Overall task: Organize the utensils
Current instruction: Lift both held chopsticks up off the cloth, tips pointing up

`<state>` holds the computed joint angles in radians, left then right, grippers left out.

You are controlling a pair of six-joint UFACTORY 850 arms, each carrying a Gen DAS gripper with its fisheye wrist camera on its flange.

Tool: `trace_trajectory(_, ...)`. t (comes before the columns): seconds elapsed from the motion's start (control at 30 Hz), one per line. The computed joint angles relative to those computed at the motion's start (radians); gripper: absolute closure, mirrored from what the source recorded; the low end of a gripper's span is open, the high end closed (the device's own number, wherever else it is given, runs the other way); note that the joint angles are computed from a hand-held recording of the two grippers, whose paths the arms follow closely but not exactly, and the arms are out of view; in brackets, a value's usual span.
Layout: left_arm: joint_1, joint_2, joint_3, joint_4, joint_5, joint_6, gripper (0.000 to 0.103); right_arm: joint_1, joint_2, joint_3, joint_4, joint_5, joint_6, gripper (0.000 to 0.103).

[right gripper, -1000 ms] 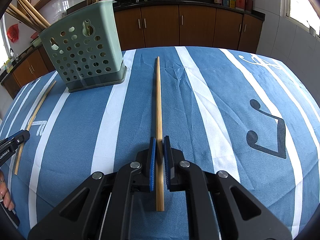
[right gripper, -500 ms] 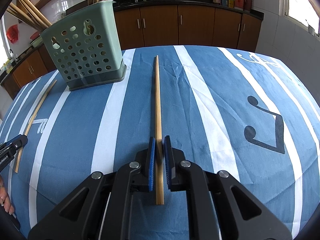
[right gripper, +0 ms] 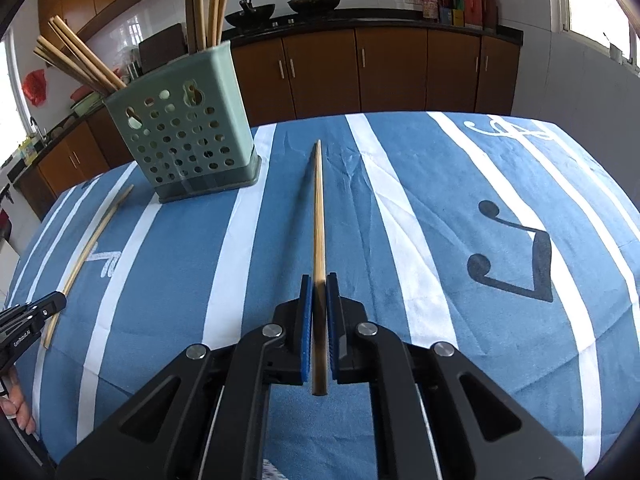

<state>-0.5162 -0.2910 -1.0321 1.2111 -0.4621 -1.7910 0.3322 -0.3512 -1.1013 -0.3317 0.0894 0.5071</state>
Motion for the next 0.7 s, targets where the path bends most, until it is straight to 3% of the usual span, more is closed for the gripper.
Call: trace_trajectory(0.7, -0.012, 0.161, 0.001, 0.322, -0.093, -0.304, 0.095, -0.022, 0.115, 0.027, 0.061, 0.155, -0.042, 0.096)
